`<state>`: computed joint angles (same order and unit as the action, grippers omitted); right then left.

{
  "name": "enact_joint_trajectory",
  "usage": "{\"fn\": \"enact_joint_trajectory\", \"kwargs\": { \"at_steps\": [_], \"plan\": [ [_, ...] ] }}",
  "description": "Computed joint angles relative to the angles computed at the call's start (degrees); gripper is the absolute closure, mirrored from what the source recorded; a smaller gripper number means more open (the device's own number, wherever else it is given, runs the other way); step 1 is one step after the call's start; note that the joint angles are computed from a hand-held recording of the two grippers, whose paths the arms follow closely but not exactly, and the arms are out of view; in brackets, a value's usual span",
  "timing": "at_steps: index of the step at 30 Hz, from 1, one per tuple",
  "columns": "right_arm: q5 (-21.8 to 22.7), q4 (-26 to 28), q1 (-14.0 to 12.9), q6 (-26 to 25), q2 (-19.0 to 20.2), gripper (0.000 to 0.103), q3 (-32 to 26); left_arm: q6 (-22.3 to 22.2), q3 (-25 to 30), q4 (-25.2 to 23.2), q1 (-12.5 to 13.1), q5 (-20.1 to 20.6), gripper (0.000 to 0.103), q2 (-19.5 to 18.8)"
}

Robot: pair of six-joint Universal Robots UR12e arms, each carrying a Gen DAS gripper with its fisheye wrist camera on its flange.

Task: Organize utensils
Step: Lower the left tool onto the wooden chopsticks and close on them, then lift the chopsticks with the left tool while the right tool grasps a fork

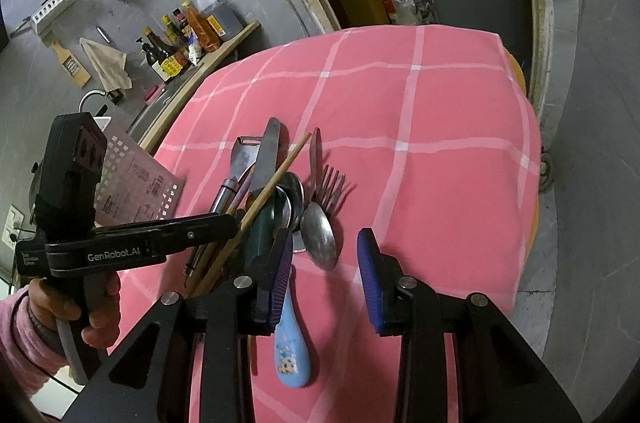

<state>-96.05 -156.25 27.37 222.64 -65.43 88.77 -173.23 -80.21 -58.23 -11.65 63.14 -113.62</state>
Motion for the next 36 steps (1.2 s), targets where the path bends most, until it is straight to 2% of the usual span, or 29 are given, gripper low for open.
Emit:
{"fn": "enact_joint_trajectory", "kwargs": {
  "at_steps": [5,7,14,23,28,31,36],
  "plan": [
    [0.7,0.8,-0.3,-0.5,0.6,0.074,-0.7,0.2,0.7,-2.2,0.3,-1.6,0.07,-0.3],
    [1.1,1.1,-0.4,-0.3,0.7,0.077,-0.6,0.5,0.6,-2.6,0.4,-2.6,0.07,-0.2],
    [2.0,1.7,-0.5,-0.4,1.0,0.077,-0.6,3.6,0.9,-6.7,1.1,-4.9,0.07,-0.2],
    [1.9,2.5,-0.6,-1.2,1.2,0.077,-0.9,9.0,1.5,-9.7,-0.3,-1.5,0.07,0.1],
    [1.8,3.5,-0.5,-2.3,1.7,0.077,-1.7,10.8,1.3,-8.2,-1.2,1.4,0.07,0.3],
    [1.3,4.0,-0.4,-2.4,1.6,0.086,-1.8,9.7,1.4,-7.8,-1.6,3.1,0.091,0.3],
    [1.9,3.7,-0.1,-2.2,1.4,0.093,-1.7,7.2,0.4,-7.1,-0.7,2.4,0.096,1.0]
  ]
}}
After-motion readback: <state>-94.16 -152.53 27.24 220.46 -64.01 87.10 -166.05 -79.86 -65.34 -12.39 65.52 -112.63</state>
